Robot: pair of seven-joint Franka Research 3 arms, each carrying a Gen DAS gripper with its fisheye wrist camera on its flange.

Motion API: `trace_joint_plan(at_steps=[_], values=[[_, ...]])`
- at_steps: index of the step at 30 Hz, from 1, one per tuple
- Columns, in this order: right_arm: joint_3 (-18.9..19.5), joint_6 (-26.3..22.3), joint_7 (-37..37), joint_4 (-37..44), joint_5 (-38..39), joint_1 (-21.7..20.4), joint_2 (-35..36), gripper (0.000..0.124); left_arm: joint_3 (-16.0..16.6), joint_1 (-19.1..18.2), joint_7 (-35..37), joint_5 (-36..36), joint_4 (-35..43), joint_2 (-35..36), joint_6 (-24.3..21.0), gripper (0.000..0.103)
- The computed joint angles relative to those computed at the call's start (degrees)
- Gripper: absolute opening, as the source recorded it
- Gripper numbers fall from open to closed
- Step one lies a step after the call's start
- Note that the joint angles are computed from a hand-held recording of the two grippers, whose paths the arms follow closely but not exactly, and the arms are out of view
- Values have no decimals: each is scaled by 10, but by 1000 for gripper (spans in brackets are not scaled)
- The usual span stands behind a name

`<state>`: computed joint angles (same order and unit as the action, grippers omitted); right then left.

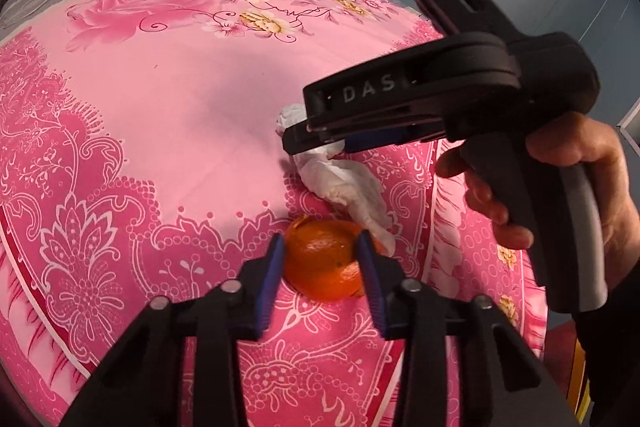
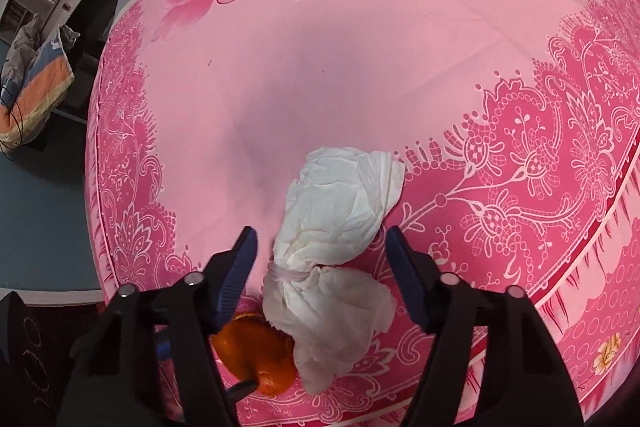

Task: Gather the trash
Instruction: 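Grasp the tangerine with the left tool while the right tool grasps the white tissue, then lift the tangerine with the left tool while the right tool carries the tissue to the bin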

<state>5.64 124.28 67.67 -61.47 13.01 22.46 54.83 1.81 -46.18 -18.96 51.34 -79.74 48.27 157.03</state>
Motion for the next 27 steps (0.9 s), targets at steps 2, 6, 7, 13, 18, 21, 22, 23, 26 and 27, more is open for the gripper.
trace_joint_plan(at_steps=[2,6,7,13,18,21,22,23,26,27], values=[[-4,4,1,1,-6,4,3,51,3,-1,-5,4,-6,-3,10,20],[8,-20,3,24,14,-8,16,33,5,-5,-10,13,-14,-11,14,1],[8,-20,2,24,14,-7,16,31,3,-3,-8,14,-14,-12,19,0],[6,22,-10,-25,13,0,-16,23,0,-7,-5,17,-16,-14,19,0],[28,58,-41,-70,47,-20,-51,22,15,-18,-33,40,-32,-26,47,1],[34,62,-57,-83,66,-30,-67,22,15,-24,-28,55,-28,-32,36,38],[35,64,-61,-86,71,-32,-71,22,9,-23,-12,53,-21,-30,21,50],[38,72,-70,-96,80,-38,-79,22,3,-22,1,51,-12,-26,7,51],[35,74,-73,-98,88,-41,-84,22,-35,2,83,10,40,10,-14,51],[34,76,-73,-102,92,-43,-88,22,-43,8,112,-9,59,23,-27,51]])
